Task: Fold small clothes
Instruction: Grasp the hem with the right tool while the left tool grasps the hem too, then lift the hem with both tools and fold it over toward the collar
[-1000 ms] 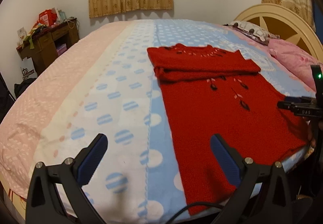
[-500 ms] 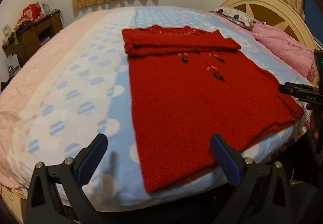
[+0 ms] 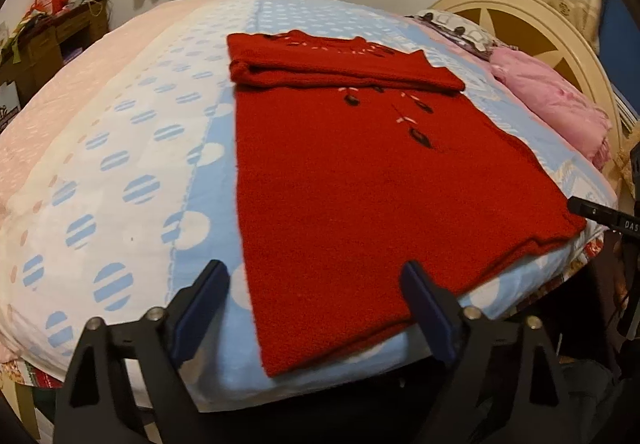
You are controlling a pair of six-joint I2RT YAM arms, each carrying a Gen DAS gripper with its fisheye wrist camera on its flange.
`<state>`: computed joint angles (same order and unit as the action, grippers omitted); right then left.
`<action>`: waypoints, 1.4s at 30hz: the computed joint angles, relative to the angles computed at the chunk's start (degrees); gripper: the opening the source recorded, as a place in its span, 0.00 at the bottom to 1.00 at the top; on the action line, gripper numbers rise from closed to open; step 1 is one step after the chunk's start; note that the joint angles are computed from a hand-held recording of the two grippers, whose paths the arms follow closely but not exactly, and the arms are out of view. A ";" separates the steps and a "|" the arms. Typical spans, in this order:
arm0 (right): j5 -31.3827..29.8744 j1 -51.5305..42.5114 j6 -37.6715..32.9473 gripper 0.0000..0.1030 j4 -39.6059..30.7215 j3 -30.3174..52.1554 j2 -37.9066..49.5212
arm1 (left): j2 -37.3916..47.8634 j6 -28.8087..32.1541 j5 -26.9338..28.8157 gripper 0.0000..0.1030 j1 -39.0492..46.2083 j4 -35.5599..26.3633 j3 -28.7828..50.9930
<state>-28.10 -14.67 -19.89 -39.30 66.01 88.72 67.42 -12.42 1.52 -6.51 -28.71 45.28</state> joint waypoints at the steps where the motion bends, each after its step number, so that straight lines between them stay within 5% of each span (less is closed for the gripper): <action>1: -0.07 -0.08 -0.76 0.60 -0.43 -0.46 -0.51 | -0.02 0.24 -0.21 0.84 -0.12 -0.04 -0.02; 7: 2.42 0.69 -3.53 0.45 0.20 -3.13 -3.17 | -0.24 0.72 0.36 0.78 0.11 -0.12 -0.07; 9: 2.30 0.15 -3.54 0.28 0.34 -3.11 -3.22 | -0.40 0.50 0.63 0.78 0.22 -0.45 -0.05; 11: 1.56 -0.81 -3.57 0.22 0.47 -2.86 -2.70 | -0.98 0.47 1.51 0.78 0.74 -0.82 -0.20; 15: 0.12 -1.74 -3.68 0.20 1.11 -3.44 -2.81 | -1.98 1.47 1.73 0.53 0.86 -1.34 -0.42; 24: -5.25 -2.69 -4.98 0.19 -0.96 -2.85 -1.18 | -1.61 1.19 2.66 0.53 1.61 -2.29 0.07; 26: -6.38 -3.24 -4.47 0.09 -0.41 -2.97 -1.26 | -2.15 1.74 3.72 0.32 2.43 -3.15 0.36; 27: -6.94 -3.62 -4.31 0.08 0.15 -3.25 -1.57 | -2.30 2.15 5.51 0.10 3.90 -3.61 0.58; 30: -9.85 -5.17 -2.37 0.08 2.50 -4.05 -3.37 | -3.44 1.84 12.14 0.10 8.71 -2.94 0.19; 42: -15.25 -3.89 5.31 0.07 4.45 3.34 -2.84 | -0.33 1.53 19.02 0.09 12.99 -0.36 7.56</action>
<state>-43.36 -18.56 -14.58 -34.85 69.35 85.88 67.09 -10.89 20.55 6.49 -29.07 52.84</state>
